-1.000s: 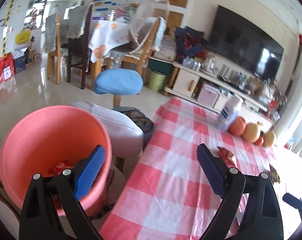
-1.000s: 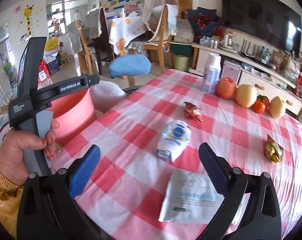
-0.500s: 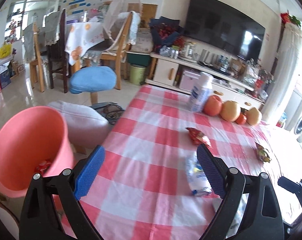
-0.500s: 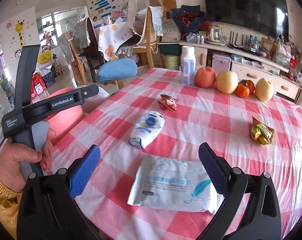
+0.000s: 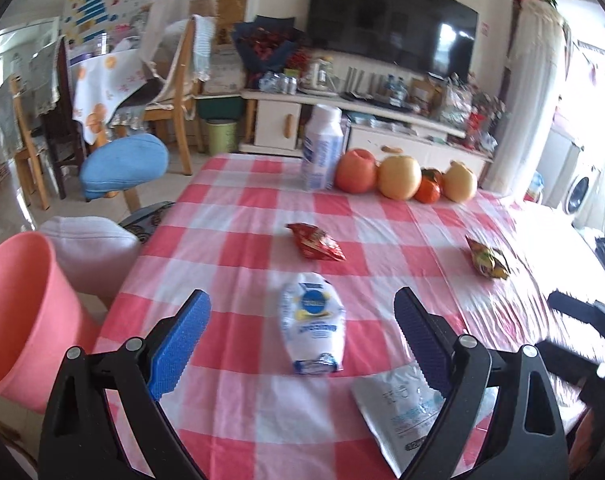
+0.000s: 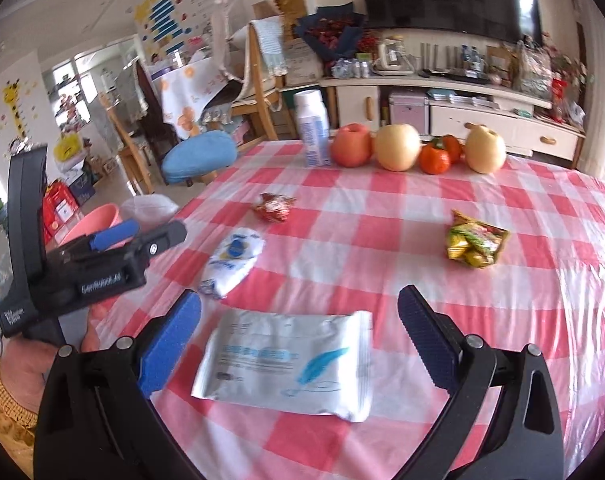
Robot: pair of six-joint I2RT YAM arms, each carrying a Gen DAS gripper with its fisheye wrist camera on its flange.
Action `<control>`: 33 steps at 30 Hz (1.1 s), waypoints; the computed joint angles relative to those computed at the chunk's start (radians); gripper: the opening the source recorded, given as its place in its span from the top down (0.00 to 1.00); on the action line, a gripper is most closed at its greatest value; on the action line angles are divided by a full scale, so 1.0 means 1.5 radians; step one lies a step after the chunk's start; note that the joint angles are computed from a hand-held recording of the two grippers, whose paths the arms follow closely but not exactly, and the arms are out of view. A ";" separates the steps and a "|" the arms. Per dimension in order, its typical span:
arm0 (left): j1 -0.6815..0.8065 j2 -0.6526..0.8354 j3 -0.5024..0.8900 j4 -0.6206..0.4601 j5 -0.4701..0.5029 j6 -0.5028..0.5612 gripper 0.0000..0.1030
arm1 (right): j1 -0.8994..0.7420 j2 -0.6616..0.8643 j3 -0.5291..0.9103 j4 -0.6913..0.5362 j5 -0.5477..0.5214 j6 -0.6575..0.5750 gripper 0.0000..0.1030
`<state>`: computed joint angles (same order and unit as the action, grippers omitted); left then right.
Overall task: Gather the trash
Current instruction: 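Move both tools back over the table toward the remaining packets, then grasp the red patterned snack packet with the left gripper while the right gripper grasps the yellow chip bag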
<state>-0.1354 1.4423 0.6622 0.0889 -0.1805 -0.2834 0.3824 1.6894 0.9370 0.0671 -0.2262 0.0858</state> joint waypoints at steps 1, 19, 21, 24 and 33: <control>0.000 0.016 0.014 -0.006 0.006 0.004 0.11 | -0.016 0.002 0.004 -0.004 -0.012 0.004 0.04; 0.034 0.361 0.403 -0.201 0.038 0.022 0.11 | -0.163 0.149 0.173 -0.126 -0.091 -0.012 0.04; 0.034 0.394 0.450 -0.233 0.025 0.025 0.12 | -0.169 0.174 0.200 -0.137 -0.069 -0.018 0.04; 0.033 0.434 0.502 -0.266 0.020 0.025 0.19 | -0.189 0.227 0.248 -0.155 -0.064 0.000 0.04; 0.028 0.507 0.599 -0.324 0.011 0.019 0.38 | -0.180 0.249 0.278 -0.211 -0.177 -0.038 0.04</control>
<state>-0.0930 2.2027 1.5614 -0.3969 -0.1633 -0.2544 0.1122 2.0626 1.3540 -0.2487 -0.4918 0.0293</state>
